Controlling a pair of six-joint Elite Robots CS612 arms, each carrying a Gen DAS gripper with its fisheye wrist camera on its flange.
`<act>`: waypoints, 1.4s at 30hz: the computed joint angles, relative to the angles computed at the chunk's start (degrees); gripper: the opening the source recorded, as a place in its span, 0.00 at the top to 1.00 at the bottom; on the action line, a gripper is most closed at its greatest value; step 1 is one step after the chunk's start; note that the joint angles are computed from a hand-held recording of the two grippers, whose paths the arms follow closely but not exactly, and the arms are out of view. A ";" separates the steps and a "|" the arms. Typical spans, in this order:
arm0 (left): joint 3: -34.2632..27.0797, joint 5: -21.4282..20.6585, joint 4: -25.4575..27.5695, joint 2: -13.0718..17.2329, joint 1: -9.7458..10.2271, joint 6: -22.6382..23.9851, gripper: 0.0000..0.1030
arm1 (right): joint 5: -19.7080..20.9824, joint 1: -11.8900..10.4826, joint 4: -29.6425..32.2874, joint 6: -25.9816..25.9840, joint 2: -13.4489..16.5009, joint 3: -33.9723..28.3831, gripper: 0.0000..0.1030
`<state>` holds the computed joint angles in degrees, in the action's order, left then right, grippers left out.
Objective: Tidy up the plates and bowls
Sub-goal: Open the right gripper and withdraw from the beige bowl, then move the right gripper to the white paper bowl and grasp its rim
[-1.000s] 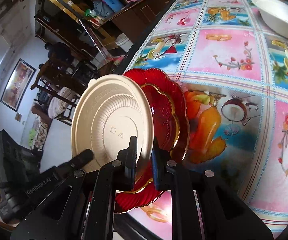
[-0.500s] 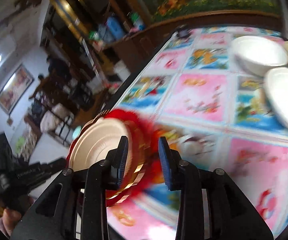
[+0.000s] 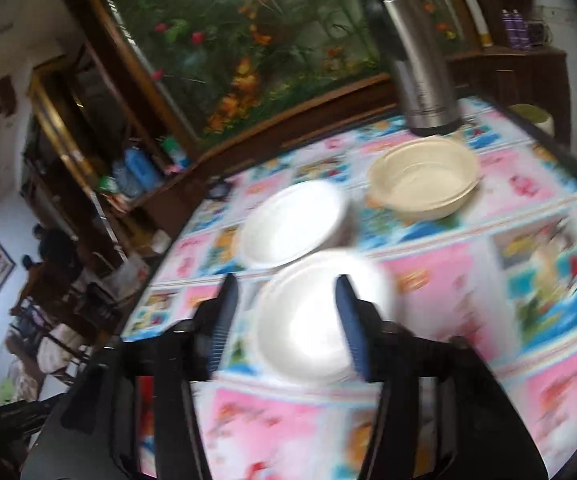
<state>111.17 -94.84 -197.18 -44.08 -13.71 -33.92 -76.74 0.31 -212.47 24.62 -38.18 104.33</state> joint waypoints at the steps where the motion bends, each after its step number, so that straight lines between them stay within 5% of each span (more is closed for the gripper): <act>1: -1.02 -1.66 1.24 0.12 -0.48 0.78 0.55 | 1.05 -1.11 1.70 -0.02 -0.17 -0.48 0.49; 4: -4.78 -7.25 5.99 0.95 -1.69 1.52 0.29 | 7.24 -3.86 8.38 1.13 0.20 -2.84 0.49; 9: -11.88 -11.10 12.70 3.38 -3.57 1.20 0.24 | 21.56 -7.84 11.22 9.21 4.94 -6.18 0.49; 12: -16.00 -11.25 16.49 5.28 -4.45 -0.24 0.24 | 25.62 -8.88 14.31 10.65 5.57 -6.80 0.49; 16: -18.93 -10.22 19.43 6.93 -5.52 -0.15 0.24 | 29.77 -9.68 10.81 14.07 6.05 -6.43 0.49; 24: -21.13 -8.93 20.05 8.86 -6.49 -2.12 0.24 | 30.56 -8.42 19.11 11.19 5.84 -7.25 0.48; 37: -22.23 -3.79 20.23 9.82 -8.49 -1.85 0.26 | 31.48 -8.88 19.70 12.17 6.28 -7.55 0.48; 42: -22.27 -2.23 20.11 9.91 -8.70 -1.73 0.41 | 30.29 -8.41 20.40 11.04 5.87 -7.54 0.48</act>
<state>88.89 -97.07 -177.08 -34.17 -22.42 -35.65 -46.45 -8.10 -192.06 35.66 -32.31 96.79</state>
